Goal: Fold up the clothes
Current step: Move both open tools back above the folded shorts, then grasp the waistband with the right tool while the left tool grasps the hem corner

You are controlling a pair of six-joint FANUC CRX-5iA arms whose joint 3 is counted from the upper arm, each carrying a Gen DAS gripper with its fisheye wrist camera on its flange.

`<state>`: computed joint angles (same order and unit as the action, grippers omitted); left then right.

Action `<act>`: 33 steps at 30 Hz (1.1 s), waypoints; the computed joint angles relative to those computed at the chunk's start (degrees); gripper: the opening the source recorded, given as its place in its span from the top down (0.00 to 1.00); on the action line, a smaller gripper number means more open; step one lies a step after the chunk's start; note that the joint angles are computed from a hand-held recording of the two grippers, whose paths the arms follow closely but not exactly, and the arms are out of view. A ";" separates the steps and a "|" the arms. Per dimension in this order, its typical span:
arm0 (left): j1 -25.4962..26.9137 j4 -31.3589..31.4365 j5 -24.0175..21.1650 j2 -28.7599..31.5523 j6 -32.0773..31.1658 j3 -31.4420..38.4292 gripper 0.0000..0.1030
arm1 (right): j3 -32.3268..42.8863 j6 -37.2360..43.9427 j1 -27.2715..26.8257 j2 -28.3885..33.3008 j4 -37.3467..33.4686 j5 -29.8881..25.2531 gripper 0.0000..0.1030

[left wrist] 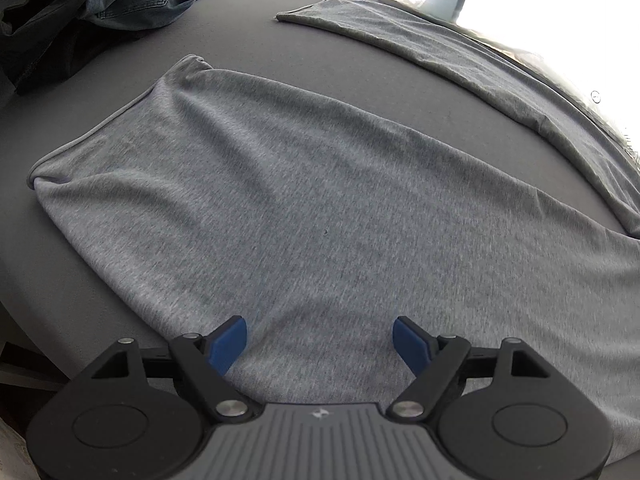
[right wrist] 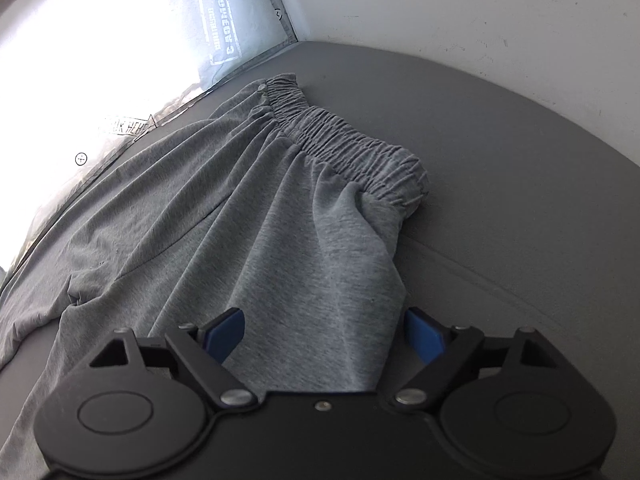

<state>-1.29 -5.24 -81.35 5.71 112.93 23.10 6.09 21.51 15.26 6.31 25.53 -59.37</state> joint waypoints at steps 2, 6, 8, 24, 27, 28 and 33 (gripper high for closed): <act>1.02 -0.19 -0.65 -0.47 1.32 0.11 0.21 | 0.28 0.00 0.05 0.28 0.35 -0.81 0.23; 2.58 -3.12 -2.34 -1.48 2.86 0.99 0.21 | 1.58 2.31 1.13 1.65 2.29 -5.20 0.44; 3.80 -4.41 -2.80 -2.28 2.88 0.93 0.21 | 1.69 2.33 1.64 2.17 3.52 -6.41 0.48; 15.33 -7.22 -3.33 -1.62 10.11 1.24 0.24 | 6.35 -5.84 2.42 6.12 5.09 -12.99 0.57; 15.57 -6.99 -1.88 -1.20 10.10 1.14 0.30 | 5.98 -10.62 1.18 4.78 2.90 -12.42 0.74; 15.41 -7.31 -1.54 -1.13 10.07 1.18 0.32 | 5.43 -11.97 0.72 4.14 2.19 -11.61 0.77; 15.11 -8.69 -1.12 -0.24 11.21 1.91 0.44 | 3.38 -12.90 0.33 2.49 1.91 -9.91 0.82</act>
<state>13.81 -13.92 -82.47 5.47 124.14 25.02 9.48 8.61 15.60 8.80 27.44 -69.28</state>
